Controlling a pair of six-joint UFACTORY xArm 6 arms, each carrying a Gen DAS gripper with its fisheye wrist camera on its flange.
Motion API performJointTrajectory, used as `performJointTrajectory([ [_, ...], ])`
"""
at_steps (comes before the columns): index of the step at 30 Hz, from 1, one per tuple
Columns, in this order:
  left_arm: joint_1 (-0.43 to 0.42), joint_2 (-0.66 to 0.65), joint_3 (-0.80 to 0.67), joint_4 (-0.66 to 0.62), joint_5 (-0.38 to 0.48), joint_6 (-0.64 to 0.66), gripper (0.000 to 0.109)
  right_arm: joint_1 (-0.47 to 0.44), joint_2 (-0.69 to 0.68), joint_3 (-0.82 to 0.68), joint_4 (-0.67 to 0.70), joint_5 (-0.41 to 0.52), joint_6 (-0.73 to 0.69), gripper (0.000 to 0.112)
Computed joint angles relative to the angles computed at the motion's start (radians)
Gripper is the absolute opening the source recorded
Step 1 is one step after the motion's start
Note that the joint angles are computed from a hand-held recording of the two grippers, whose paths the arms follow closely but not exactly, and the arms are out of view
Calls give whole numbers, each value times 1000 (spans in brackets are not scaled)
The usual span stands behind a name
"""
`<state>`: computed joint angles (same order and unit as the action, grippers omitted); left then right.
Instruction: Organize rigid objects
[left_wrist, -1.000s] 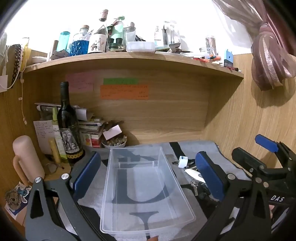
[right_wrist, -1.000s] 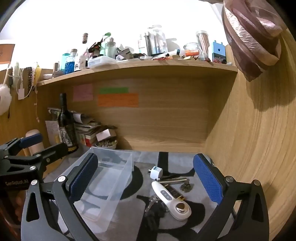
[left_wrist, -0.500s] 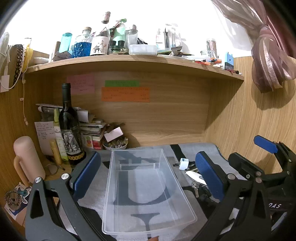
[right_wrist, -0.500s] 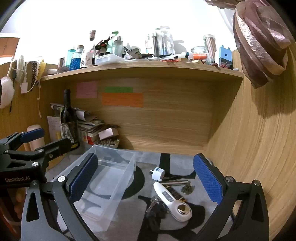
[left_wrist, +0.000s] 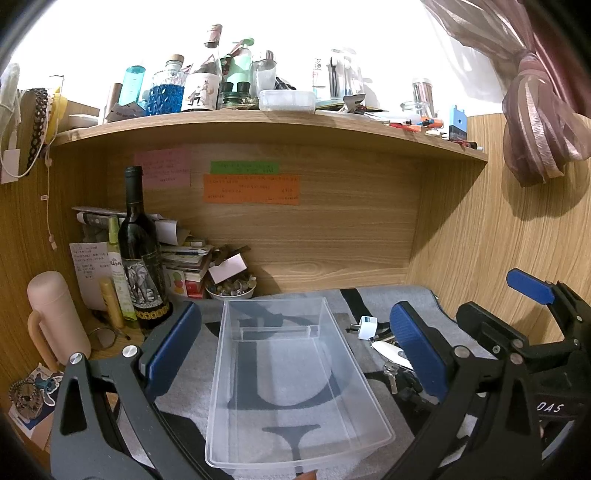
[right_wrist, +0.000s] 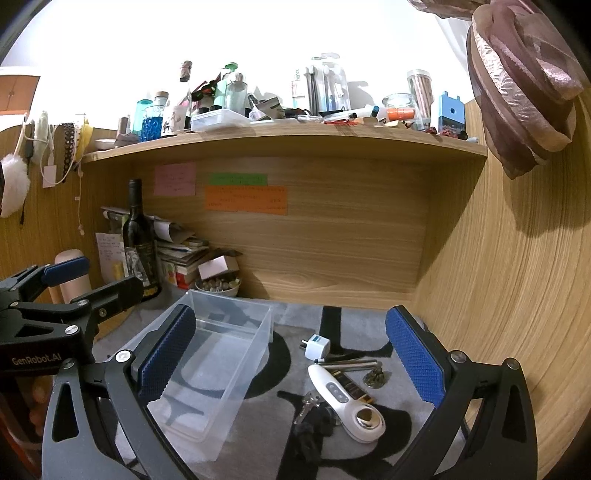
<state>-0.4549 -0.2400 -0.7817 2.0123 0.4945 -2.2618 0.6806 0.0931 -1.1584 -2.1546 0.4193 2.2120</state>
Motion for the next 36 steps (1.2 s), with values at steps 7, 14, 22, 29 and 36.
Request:
performJointTrajectory([
  [7,-3,1,-1,11,2,-4,103,2,-7,7,-3,8,9,103],
  [14,-11,7,-4,8,10,-4,103,0,-9,9,-11,5,19,103],
  [22,-20,12,-8,10,24,-5,103,3,-14,13,-16,8,28,103],
  [29,-21,13,-9,14,25,-9,103,5,-17,17,-17,10,29,103],
  [36,-20,11,-6,13,25,-7,103,6,-19,18,-3,10,20,103],
])
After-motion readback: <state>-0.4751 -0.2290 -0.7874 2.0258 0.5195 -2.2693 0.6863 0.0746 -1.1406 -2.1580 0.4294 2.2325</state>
